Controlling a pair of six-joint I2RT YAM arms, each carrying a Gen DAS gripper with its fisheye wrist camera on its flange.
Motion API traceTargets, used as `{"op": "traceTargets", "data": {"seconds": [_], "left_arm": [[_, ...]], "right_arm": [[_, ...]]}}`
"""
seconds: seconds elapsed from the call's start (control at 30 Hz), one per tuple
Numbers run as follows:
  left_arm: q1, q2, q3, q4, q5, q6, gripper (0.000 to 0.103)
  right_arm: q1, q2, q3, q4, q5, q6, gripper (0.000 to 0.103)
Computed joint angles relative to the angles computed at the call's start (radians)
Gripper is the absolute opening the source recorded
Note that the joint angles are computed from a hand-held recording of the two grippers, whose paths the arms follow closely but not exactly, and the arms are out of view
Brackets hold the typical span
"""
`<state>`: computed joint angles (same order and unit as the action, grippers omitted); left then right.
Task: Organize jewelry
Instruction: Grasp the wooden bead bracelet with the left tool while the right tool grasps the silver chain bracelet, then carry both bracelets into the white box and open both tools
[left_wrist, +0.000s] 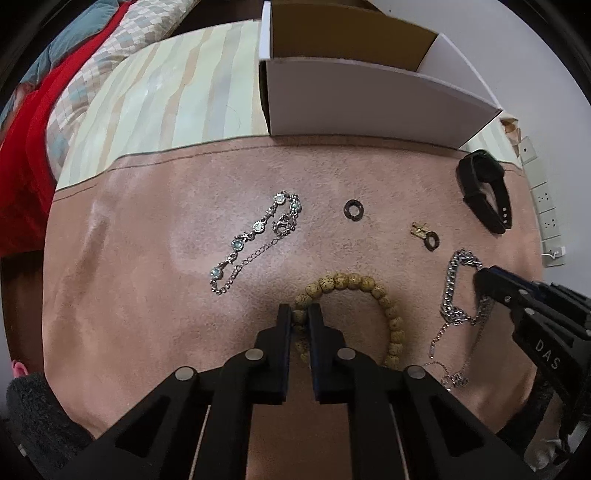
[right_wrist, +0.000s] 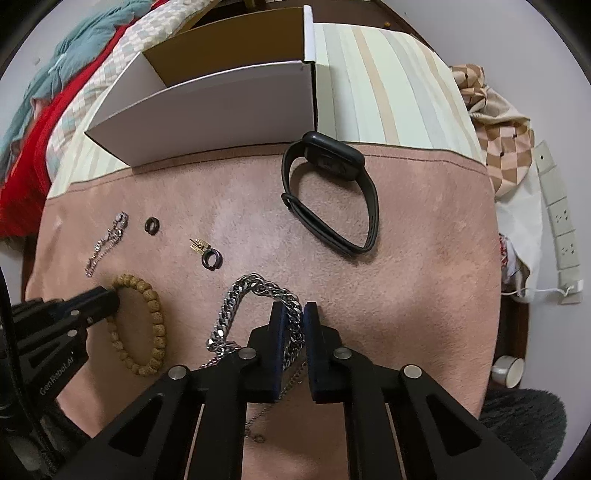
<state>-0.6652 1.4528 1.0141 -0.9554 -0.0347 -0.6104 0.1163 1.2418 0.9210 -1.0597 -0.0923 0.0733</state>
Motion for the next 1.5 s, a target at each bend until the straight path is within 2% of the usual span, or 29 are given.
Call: {"op": "traceTargets", "data": {"seconds": [0.17, 0.4, 0.53, 0.63, 0.9, 1.13, 1.33, 1.5], "left_arm": [[-0.01, -0.09, 0.05, -0.095, -0.001, -0.013, 0.006], [0.018, -0.183, 0.133, -0.199, -0.002, 0.024, 0.006], [0.005, -0.16, 0.22, -0.217, -0.021, 0.015, 0.006], [0.024, -0.12, 0.339, -0.243, -0.024, 0.043, 0.006], [0.11, 0.092, 0.673, -0.257, -0.007, 0.159, 0.006], [0.229, 0.32, 0.854, -0.258, 0.077, 0.252, 0.006], [0.287, 0.494, 0.94, -0.266, 0.093, 0.307, 0.006], [0.331, 0.578, 0.954, -0.258, 0.166, 0.308, 0.007]], "right_arm": [[0.026, -0.09, 0.002, -0.028, -0.037, 0.025, 0.01], [0.06, -0.144, 0.101, -0.107, -0.075, 0.056, 0.01], [0.032, -0.129, 0.189, -0.145, -0.119, 0.039, 0.01], [0.013, -0.105, 0.279, -0.18, -0.164, 0.037, 0.01], [-0.047, 0.094, 0.672, -0.251, -0.249, 0.004, 0.01], [-0.042, 0.401, 0.98, -0.266, -0.192, -0.019, 0.01], [-0.035, 0.6, 1.077, -0.255, -0.161, -0.022, 0.01], [-0.038, 0.722, 1.127, -0.258, -0.159, -0.01, 0.01]]}}
